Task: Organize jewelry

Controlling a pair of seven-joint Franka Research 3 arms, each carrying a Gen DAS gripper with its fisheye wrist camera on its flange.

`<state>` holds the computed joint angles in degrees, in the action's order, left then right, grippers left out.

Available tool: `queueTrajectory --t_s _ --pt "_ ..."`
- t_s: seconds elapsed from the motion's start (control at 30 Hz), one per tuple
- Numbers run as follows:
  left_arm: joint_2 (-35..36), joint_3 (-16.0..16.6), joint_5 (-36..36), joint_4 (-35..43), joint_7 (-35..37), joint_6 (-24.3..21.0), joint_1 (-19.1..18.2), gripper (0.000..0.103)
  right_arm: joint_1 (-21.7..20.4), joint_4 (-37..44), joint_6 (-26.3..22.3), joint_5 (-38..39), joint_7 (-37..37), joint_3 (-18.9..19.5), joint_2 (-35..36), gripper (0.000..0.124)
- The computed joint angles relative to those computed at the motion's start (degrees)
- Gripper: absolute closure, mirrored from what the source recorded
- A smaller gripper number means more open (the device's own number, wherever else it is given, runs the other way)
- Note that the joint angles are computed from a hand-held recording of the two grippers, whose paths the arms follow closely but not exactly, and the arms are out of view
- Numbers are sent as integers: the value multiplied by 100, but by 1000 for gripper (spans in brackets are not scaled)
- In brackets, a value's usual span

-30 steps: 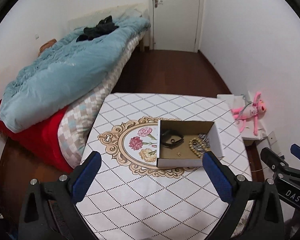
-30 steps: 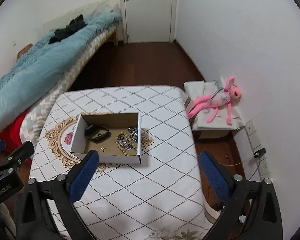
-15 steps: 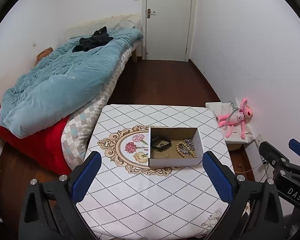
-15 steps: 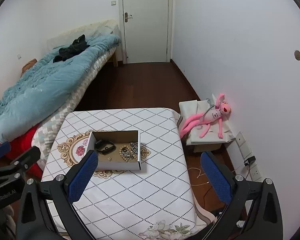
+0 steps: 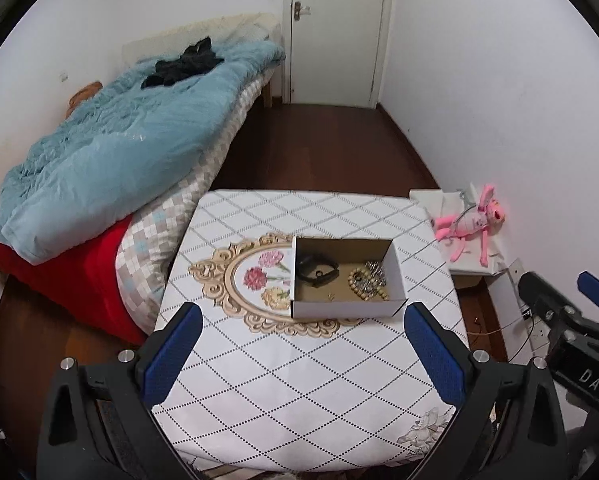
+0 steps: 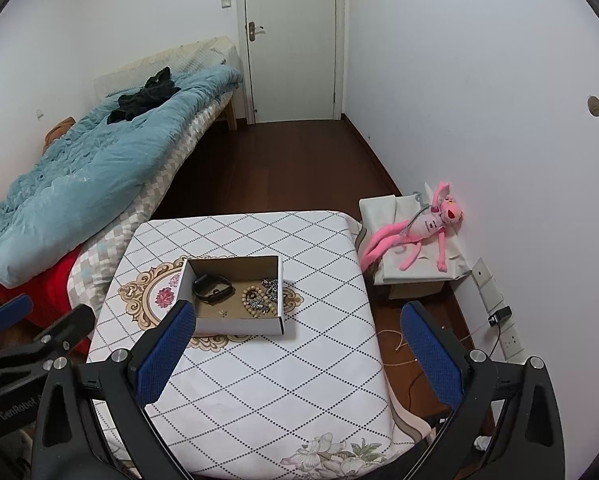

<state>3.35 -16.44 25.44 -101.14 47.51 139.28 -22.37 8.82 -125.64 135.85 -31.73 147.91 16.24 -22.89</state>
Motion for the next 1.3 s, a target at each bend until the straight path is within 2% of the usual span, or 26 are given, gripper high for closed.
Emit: queueTrajectory --t_s 0.23,0.53,0.93,1.3 --pt "517 25 -291 531 307 -475 -32 0 31 296 -92 -6 -67 -147 480 21" --pt "979 137 -284 1121 434 -793 -119 0 293 801 -210 98 -366 -477 1146 21" --pt "1278 238 -246 1469 474 -989 -161 0 590 1250 -343 303 -689 -817 1711 21" --pt "1332 239 -311 1490 577 -1060 -168 0 704 1333 -445 469 -867 -935 1849 21"
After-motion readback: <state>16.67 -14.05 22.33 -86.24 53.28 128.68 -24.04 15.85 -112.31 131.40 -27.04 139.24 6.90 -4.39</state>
